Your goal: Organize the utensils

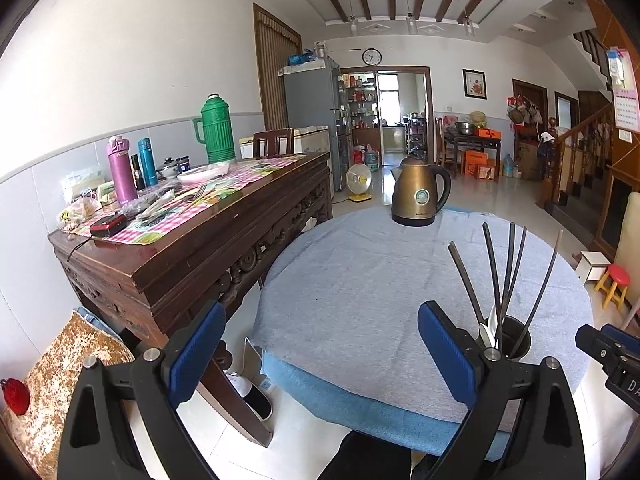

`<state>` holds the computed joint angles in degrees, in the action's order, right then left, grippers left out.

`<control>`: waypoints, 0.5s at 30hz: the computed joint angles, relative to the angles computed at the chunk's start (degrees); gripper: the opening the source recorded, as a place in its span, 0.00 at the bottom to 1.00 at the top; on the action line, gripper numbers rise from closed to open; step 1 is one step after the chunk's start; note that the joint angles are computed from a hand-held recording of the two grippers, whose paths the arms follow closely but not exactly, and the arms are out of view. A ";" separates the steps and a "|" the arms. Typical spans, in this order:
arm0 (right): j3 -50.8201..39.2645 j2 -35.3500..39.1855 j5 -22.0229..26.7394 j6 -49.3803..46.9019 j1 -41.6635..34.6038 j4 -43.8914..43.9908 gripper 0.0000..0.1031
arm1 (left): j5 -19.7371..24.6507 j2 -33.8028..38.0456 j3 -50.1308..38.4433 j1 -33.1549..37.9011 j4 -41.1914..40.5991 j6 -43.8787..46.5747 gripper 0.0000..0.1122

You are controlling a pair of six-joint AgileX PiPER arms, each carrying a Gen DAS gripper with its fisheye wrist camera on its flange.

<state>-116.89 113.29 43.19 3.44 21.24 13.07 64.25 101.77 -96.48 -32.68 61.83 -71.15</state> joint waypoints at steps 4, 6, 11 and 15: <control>-0.86 0.34 0.45 0.68 1.01 -1.52 0.59 | -0.06 -0.52 0.79 0.36 0.28 0.08 0.86; -0.59 0.16 0.17 0.78 1.49 -2.20 0.59 | 0.09 -0.91 1.54 0.25 0.62 -0.20 0.86; -0.42 0.06 -0.13 1.51 2.82 -5.12 0.59 | 0.26 -1.34 2.55 0.29 0.91 -0.75 0.86; -1.18 0.86 0.50 1.85 3.30 -6.24 0.59 | -0.49 -0.58 1.94 0.80 -0.45 0.78 0.86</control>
<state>-118.07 114.14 43.69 5.29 24.54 6.83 63.76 101.19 -94.54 -31.89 61.38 -70.37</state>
